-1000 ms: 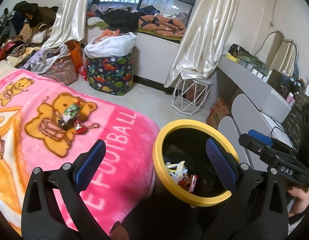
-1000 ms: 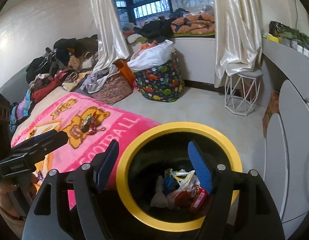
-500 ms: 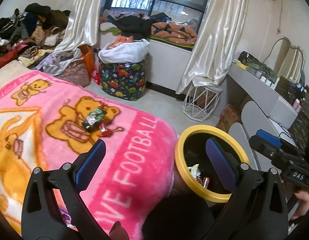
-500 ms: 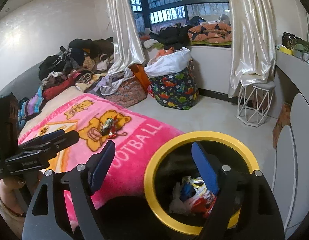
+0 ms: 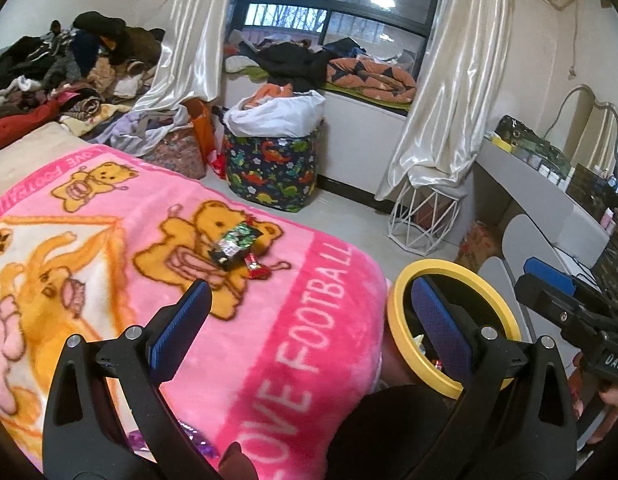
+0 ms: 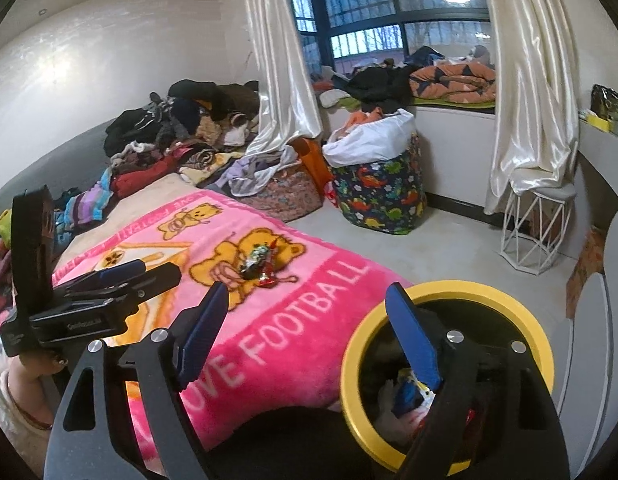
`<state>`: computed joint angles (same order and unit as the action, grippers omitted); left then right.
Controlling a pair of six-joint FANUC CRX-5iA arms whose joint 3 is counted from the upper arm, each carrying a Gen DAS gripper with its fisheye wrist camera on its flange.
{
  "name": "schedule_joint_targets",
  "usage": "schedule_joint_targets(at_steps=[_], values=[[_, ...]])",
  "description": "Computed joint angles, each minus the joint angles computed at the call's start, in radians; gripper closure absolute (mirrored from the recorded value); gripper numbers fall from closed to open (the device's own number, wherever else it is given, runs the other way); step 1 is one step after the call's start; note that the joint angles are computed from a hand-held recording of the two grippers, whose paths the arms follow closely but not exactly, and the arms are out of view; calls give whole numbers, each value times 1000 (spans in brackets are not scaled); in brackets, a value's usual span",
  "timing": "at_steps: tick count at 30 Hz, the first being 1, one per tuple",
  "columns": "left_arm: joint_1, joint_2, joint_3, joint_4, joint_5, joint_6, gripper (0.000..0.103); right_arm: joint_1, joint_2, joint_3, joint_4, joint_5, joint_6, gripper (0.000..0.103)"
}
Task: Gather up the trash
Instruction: 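Move both tools back over the remaining wrappers on the blanket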
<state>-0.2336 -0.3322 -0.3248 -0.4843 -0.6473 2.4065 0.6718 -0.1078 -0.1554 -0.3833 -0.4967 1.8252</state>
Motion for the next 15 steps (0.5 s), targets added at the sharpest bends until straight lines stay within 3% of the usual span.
schedule_joint_targets(at_steps=[8,15], values=[[16,-53,-25,-42,-29,37,11,40,23,22,-11,-6,36,25],[74,-102,-73,-16,-23,28,11,83,59,46,24,-11,19,25]])
